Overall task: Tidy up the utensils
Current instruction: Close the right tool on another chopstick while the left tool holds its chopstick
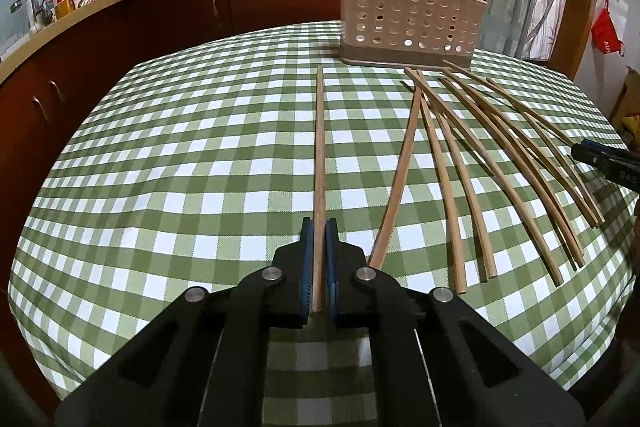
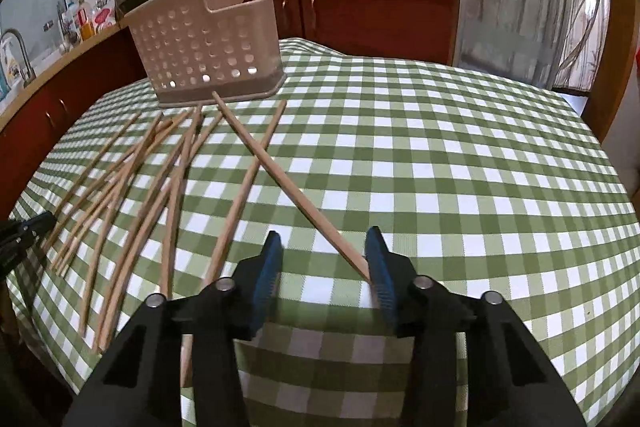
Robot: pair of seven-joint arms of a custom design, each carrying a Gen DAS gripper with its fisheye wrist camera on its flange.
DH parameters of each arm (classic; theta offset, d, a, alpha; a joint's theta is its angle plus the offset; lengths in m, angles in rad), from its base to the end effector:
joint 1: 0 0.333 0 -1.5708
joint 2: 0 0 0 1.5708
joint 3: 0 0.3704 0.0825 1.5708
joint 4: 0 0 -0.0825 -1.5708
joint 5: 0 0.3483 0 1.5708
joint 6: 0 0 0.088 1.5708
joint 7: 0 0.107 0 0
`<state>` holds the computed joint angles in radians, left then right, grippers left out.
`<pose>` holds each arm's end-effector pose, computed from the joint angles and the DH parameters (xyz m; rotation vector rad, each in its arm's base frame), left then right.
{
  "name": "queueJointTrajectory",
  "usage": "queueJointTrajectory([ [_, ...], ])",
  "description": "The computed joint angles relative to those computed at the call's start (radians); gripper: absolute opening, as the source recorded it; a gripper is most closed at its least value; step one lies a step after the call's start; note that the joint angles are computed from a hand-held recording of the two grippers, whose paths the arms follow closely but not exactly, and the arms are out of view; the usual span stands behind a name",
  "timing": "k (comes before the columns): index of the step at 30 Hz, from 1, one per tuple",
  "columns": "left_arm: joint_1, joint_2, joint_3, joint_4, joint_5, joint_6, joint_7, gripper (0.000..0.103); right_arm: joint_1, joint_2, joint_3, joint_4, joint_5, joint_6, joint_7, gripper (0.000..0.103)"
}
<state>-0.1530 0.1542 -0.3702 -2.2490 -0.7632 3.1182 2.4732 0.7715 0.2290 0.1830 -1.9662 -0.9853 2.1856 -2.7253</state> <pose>0.5116 -0.2169 0.4474 -1.1840 2.3678 -0.8934 0.3727 0.4605 0.4446 -1.3686 2.1555 -0.7767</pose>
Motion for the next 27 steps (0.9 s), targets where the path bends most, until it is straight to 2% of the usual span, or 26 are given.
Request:
queueJointTrajectory([
  [1, -0.001, 0.001, 0.001, 0.001, 0.001, 0.001, -0.002, 0.007, -0.002, -0.002, 0.000, -0.002, 0.004, 0.001, -0.006, 0.039],
  [3, -0.003, 0.001, 0.005, 0.001, 0.008, -0.001, -0.008, 0.007, -0.006, -0.008, 0.002, -0.011, 0.005, 0.022, -0.012, 0.029],
  [12, 0.004, 0.004, -0.001, 0.002, 0.006, 0.003, -0.005, 0.007, 0.001, -0.013, 0.008, -0.019, 0.014, 0.024, -0.021, 0.027],
  [13, 0.003, 0.005, -0.001, 0.003, 0.007, 0.003, -0.006, 0.007, 0.001, -0.012, 0.009, -0.017, 0.016, 0.022, -0.028, 0.024],
  [14, 0.004, 0.004, -0.001, 0.002, 0.007, 0.002, -0.006, 0.007, 0.002, -0.011, 0.010, -0.015, 0.013, 0.024, -0.032, 0.016],
  [27, 0.005, 0.003, -0.003, 0.001, 0.001, 0.004, 0.000, 0.007, 0.053, 0.015, 0.017, 0.020, -0.029, 0.009, -0.006, 0.010],
])
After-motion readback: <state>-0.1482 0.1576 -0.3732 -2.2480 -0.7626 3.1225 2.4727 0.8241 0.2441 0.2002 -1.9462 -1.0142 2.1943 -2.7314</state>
